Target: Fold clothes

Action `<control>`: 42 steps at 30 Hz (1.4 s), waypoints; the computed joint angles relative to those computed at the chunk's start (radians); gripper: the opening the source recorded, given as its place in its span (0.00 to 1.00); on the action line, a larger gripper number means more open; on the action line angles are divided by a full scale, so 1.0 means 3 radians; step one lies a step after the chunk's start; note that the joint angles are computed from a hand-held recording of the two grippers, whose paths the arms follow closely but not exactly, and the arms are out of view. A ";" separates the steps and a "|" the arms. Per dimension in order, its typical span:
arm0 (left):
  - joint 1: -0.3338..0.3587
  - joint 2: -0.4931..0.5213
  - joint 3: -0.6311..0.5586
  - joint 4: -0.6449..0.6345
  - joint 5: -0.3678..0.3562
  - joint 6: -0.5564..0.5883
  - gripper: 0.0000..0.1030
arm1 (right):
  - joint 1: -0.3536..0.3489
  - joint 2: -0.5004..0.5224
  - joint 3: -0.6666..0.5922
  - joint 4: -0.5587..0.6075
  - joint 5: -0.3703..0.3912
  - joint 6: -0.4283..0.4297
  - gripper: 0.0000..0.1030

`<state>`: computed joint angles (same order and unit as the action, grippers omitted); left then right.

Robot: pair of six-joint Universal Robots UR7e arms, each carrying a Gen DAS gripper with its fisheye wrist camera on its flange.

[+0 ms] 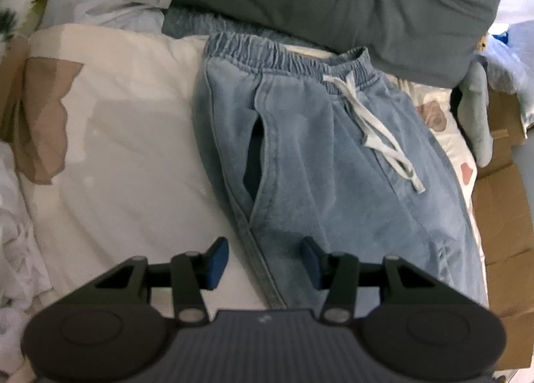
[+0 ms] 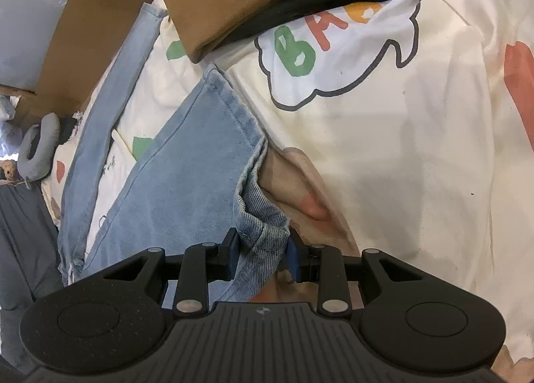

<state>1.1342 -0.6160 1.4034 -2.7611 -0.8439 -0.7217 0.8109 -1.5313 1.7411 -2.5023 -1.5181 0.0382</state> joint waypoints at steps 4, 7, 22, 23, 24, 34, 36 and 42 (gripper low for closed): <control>-0.0030 -0.0033 0.0101 -0.0241 0.0044 -0.0034 0.49 | 0.0014 -0.0006 0.0005 0.0005 -0.0071 0.0027 0.30; -0.0059 -0.0089 0.0200 -0.0281 0.0089 -0.0011 0.49 | 0.0025 -0.0018 0.0013 0.0009 -0.0084 0.0015 0.30; 0.0057 -0.0040 0.0171 -0.0408 -0.0045 -0.0165 0.34 | 0.0037 -0.0024 0.0012 0.0073 -0.0173 0.0029 0.30; 0.0064 -0.0030 0.0151 -0.0382 -0.0051 -0.0166 0.34 | 0.0038 -0.0025 0.0013 0.0074 -0.0179 0.0036 0.30; 0.0071 -0.0021 0.0133 -0.0357 -0.0056 -0.0168 0.34 | 0.0039 -0.0025 0.0013 0.0076 -0.0185 0.0042 0.30; 0.0147 0.0122 -0.0055 -0.0251 -0.0117 -0.0420 0.41 | 0.0052 0.0004 -0.0023 0.0122 -0.0245 0.0029 0.30; 0.0143 0.0148 -0.0093 -0.0215 -0.0086 -0.0412 0.41 | 0.0057 0.0015 -0.0031 0.0128 -0.0267 0.0031 0.31; 0.0136 0.0138 -0.0039 -0.0332 -0.0064 -0.0539 0.28 | 0.0078 0.0058 -0.0019 0.0083 -0.0331 0.0010 0.31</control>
<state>1.1752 -0.5745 1.3916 -2.8607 -0.8631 -0.8833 0.8343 -1.5141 1.7355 -2.4775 -1.6173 0.0413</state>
